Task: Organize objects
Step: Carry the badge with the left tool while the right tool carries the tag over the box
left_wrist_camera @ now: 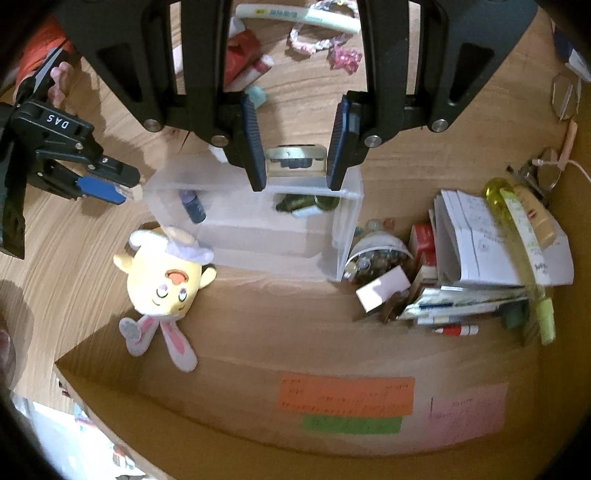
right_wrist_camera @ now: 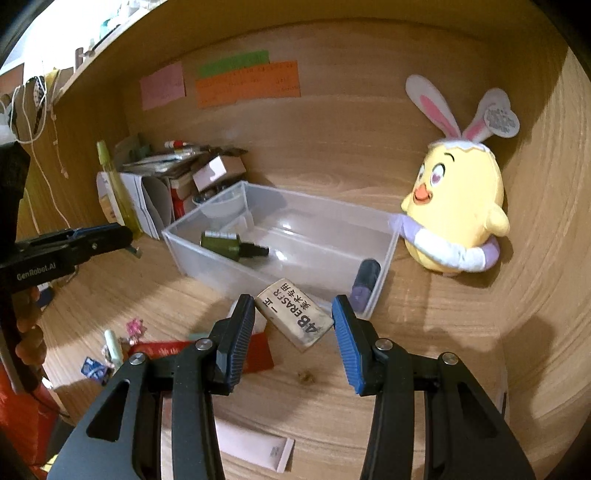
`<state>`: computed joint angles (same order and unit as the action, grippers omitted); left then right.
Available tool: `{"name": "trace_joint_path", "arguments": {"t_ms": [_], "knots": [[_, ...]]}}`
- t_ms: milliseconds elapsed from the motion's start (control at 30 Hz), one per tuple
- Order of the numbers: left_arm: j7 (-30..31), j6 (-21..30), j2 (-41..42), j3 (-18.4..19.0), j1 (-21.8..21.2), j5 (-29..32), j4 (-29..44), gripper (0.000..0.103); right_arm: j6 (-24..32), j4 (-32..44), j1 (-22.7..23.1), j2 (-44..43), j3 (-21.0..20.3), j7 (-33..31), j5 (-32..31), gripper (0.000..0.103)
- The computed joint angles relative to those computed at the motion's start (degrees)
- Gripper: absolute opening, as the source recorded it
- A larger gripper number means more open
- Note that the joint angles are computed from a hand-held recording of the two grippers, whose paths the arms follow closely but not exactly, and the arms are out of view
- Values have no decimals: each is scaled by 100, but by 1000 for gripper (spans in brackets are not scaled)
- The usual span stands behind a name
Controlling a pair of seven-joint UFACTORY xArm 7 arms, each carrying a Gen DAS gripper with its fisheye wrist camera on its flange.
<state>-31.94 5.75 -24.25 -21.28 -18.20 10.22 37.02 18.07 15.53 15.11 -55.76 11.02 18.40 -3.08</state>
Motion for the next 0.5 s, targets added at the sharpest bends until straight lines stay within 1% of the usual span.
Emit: {"name": "trace_joint_path", "arguments": {"t_ms": [267, 400, 500], "knots": [[-23, -181, 297, -94, 118, 102, 349, 33, -340, 277, -152, 384, 28, -47, -76, 40], [-45, -197, 482, -160, 201, 204, 561, 33, -490, 478, -184, 634, -36, -156, -107, 40], [-13, -189, 643, -109, 153, 236, 727, 33, -520, 655, -299, 796, 11, -241, -184, 40]]}}
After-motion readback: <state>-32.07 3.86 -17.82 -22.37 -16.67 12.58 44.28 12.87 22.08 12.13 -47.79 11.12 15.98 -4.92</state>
